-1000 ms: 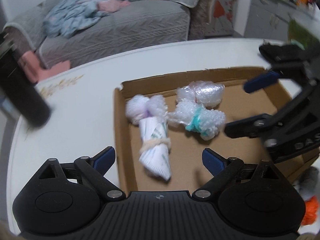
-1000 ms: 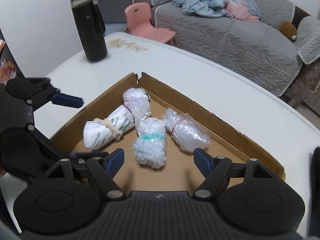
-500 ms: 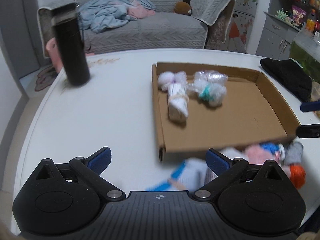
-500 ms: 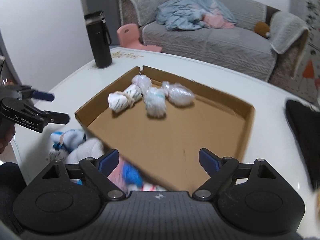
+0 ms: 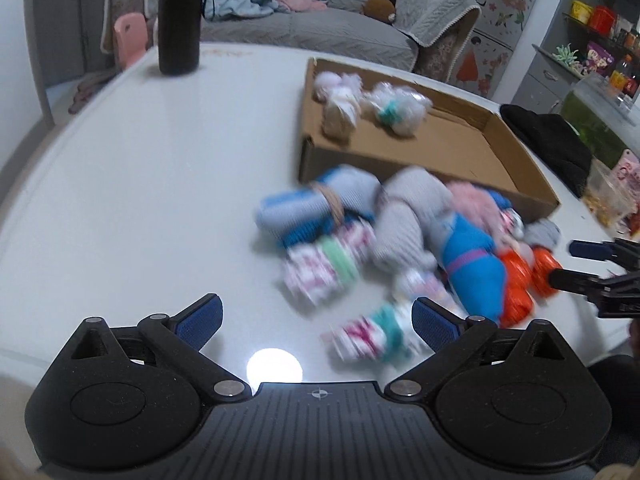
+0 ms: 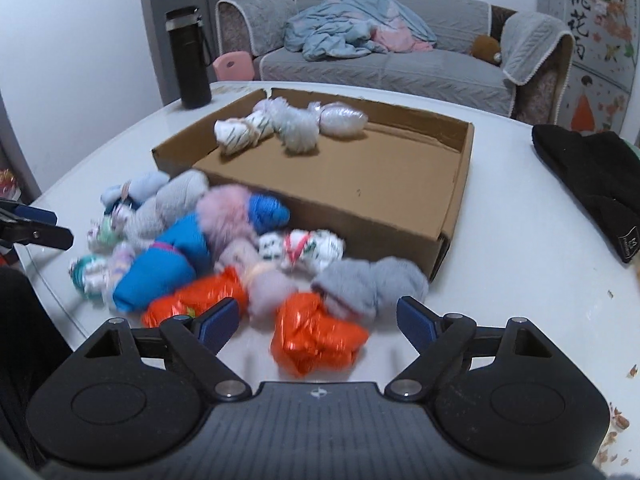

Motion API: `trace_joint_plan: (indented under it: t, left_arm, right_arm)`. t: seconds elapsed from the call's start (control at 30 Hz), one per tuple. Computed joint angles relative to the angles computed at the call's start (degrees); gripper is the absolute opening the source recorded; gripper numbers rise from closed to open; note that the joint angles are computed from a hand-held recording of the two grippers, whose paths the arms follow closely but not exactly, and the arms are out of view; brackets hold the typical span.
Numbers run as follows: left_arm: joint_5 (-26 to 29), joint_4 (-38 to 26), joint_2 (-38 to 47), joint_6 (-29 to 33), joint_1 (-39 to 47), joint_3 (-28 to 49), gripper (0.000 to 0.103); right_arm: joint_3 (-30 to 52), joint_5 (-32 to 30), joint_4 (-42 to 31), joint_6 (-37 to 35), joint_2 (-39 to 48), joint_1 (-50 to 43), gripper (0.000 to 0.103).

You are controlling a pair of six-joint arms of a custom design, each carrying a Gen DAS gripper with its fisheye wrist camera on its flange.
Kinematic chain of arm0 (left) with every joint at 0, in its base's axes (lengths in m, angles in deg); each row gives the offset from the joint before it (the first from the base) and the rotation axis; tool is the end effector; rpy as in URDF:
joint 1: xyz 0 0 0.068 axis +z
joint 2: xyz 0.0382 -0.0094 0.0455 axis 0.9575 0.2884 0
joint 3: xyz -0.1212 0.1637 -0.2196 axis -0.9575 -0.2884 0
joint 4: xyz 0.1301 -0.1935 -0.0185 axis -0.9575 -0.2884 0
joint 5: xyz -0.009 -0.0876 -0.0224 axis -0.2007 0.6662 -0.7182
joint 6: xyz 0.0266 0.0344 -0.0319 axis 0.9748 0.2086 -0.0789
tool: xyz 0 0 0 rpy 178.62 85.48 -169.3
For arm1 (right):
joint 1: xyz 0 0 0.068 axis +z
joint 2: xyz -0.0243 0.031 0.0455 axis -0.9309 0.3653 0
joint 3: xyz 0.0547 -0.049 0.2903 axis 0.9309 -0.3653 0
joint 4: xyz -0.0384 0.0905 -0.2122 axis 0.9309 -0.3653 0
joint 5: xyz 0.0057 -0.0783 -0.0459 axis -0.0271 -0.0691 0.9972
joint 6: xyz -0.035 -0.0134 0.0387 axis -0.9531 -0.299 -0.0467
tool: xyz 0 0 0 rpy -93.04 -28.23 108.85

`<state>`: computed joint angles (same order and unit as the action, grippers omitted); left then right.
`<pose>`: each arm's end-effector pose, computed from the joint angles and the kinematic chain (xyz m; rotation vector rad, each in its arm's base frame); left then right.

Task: Organize objects
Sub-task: 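Grasp the pink-and-teal cloth bundle with the left gripper while the right grasps an orange plastic bundle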

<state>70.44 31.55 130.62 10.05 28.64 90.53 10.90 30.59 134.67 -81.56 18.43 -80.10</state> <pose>0.1498 -0.1366 0.1580 0.1389 2.4780 -0.3097 0.1987 -0.0278 0.0970 -0.2629 2.3439 0.1973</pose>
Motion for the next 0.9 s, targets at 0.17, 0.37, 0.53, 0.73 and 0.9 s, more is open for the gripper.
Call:
trace_joint_plan:
  t: [0.17, 0.37, 0.53, 0.73, 0.9]
  left_arm:
    - [-0.63, 6.29, 5.89, -4.61, -4.88, -1.20, 0.101]
    - [-4.84, 8.04, 10.72, -5.74, -8.64, 0.53, 0.101]
    - [-8.91, 10.31, 12.95, -4.37, -11.37, 0.75, 0.091]
    - [-11.47, 13.08, 13.35, -2.71, -13.02, -0.44, 0.062]
    - [-12.35, 14.55, 13.74, -1.42, -13.48, -1.15, 0.059]
  right_arm:
    - [-1.49, 1.91, 7.55, -0.20, 5.02, 1.93, 0.080]
    - [-2.89, 1.92, 13.30, -1.11, 9.40, 2.45, 0.071]
    - [-4.23, 1.95, 15.94, -1.36, 11.37, 2.08, 0.053]
    - [-6.79, -0.48, 16.43, -3.85, 10.36, -0.75, 0.051]
    - [-7.21, -1.03, 16.21, -4.24, 10.15, -1.65, 0.051]
